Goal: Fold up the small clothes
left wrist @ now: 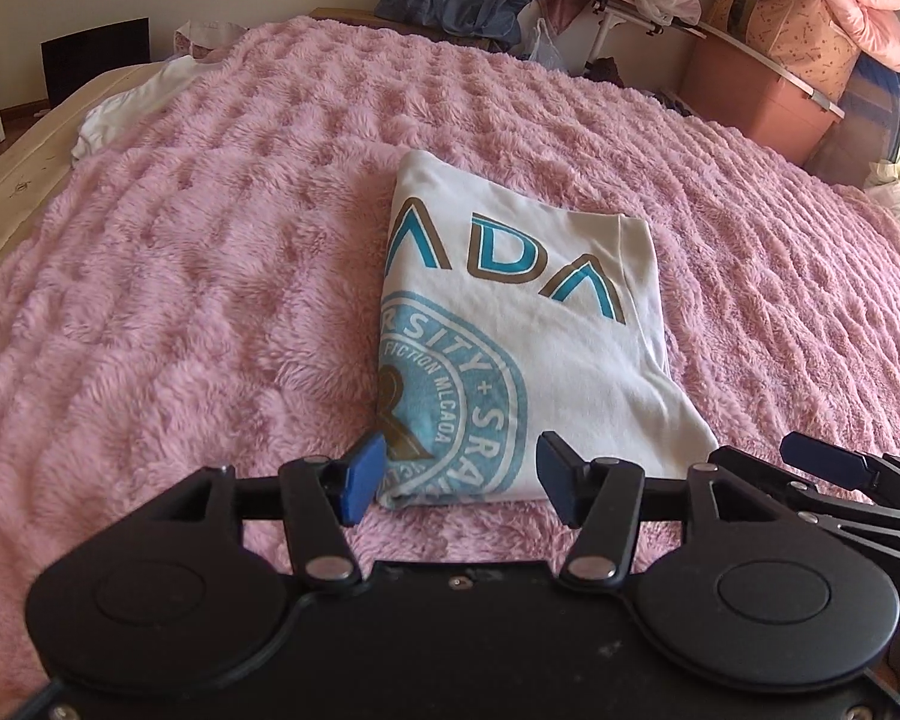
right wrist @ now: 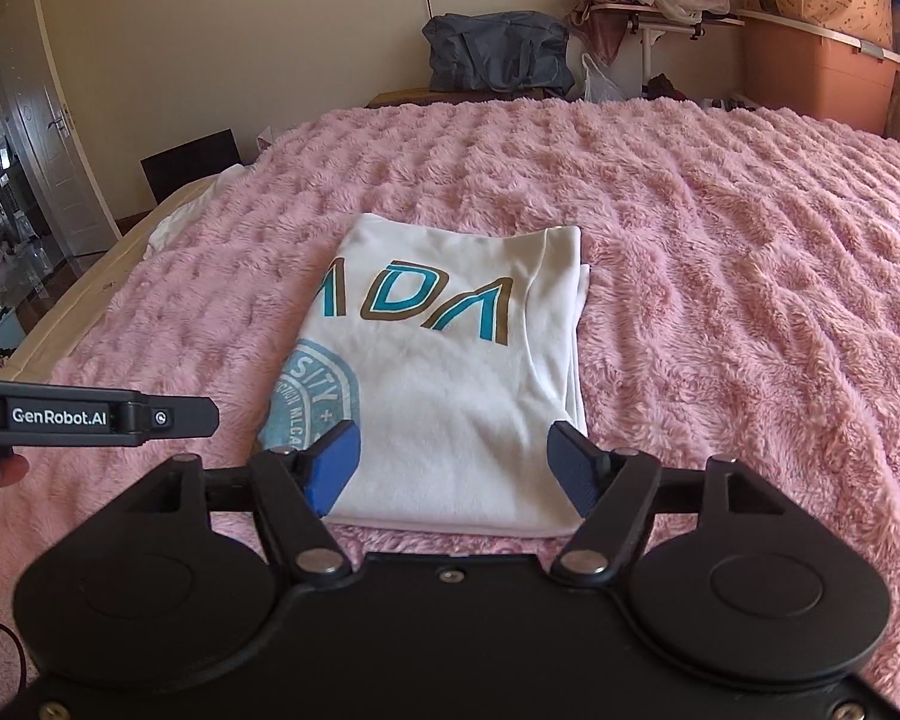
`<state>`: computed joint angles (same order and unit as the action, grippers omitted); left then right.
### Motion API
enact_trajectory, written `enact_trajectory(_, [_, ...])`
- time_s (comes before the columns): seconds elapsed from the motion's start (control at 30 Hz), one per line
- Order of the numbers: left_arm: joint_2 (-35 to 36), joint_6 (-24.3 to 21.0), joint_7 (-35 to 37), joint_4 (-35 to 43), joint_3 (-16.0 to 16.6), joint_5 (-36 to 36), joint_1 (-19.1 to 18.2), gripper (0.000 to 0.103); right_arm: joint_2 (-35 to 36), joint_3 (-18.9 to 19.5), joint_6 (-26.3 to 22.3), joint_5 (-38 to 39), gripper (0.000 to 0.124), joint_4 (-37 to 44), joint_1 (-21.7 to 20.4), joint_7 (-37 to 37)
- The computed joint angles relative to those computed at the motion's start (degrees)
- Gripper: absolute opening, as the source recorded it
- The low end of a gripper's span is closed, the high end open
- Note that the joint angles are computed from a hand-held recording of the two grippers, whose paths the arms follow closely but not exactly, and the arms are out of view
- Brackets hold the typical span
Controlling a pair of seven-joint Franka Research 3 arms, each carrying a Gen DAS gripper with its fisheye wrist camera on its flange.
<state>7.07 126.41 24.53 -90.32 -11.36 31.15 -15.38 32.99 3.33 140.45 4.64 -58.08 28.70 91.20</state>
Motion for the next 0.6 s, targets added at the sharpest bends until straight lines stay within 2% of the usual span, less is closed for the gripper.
enact_trajectory(0.1, [-1.1, -2.9, -0.7, -0.5, -0.7, 1.2, -1.1, 0.060, -4.8, 0.7, 1.6, 1.1, 0.072, -7.3, -0.3, -0.1])
enact_trajectory(0.27, [-2.7, -4.8, -2.6, -2.0, -1.6, 1.7, -2.0, 0.060, -10.5, 0.7, 3.6, 0.1, 0.073, -15.8, 0.0, 1.2])
enact_trajectory(0.6, [-3.3, -8.4, -4.0, -2.0, -2.7, 3.5, -3.3, 0.061, -14.2, 2.0, 4.6, 0.3, 0.075, -21.0, -0.6, 1.3])
